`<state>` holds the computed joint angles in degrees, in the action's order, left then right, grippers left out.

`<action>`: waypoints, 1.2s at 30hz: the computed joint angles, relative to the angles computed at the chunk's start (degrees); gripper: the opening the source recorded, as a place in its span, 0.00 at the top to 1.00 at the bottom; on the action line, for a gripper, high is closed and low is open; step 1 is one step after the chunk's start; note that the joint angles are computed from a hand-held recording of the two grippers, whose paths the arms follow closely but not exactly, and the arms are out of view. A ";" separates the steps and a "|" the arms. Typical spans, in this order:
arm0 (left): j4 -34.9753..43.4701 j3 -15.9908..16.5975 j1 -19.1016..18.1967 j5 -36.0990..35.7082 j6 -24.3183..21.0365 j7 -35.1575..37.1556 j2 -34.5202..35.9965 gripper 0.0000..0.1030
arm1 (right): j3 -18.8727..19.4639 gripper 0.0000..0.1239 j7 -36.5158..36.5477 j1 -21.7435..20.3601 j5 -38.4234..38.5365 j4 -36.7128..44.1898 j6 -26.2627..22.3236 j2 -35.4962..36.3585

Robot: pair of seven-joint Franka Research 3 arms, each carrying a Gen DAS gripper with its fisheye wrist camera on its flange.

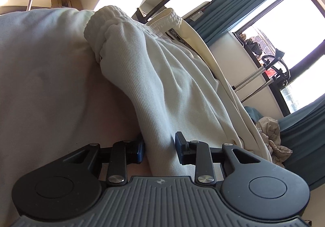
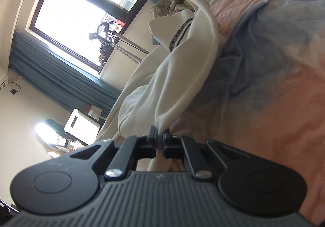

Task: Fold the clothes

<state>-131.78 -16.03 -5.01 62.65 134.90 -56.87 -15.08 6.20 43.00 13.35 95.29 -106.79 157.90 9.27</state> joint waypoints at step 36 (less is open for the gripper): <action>0.65 1.17 0.41 0.35 2.64 -1.32 1.93 0.67 | -5.32 0.52 34.11 -4.80 -41.62 28.42 -4.83 19.64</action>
<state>-131.13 -14.86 -4.60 63.00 137.54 -58.19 -13.16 0.88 77.11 8.55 53.67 -78.37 153.07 28.91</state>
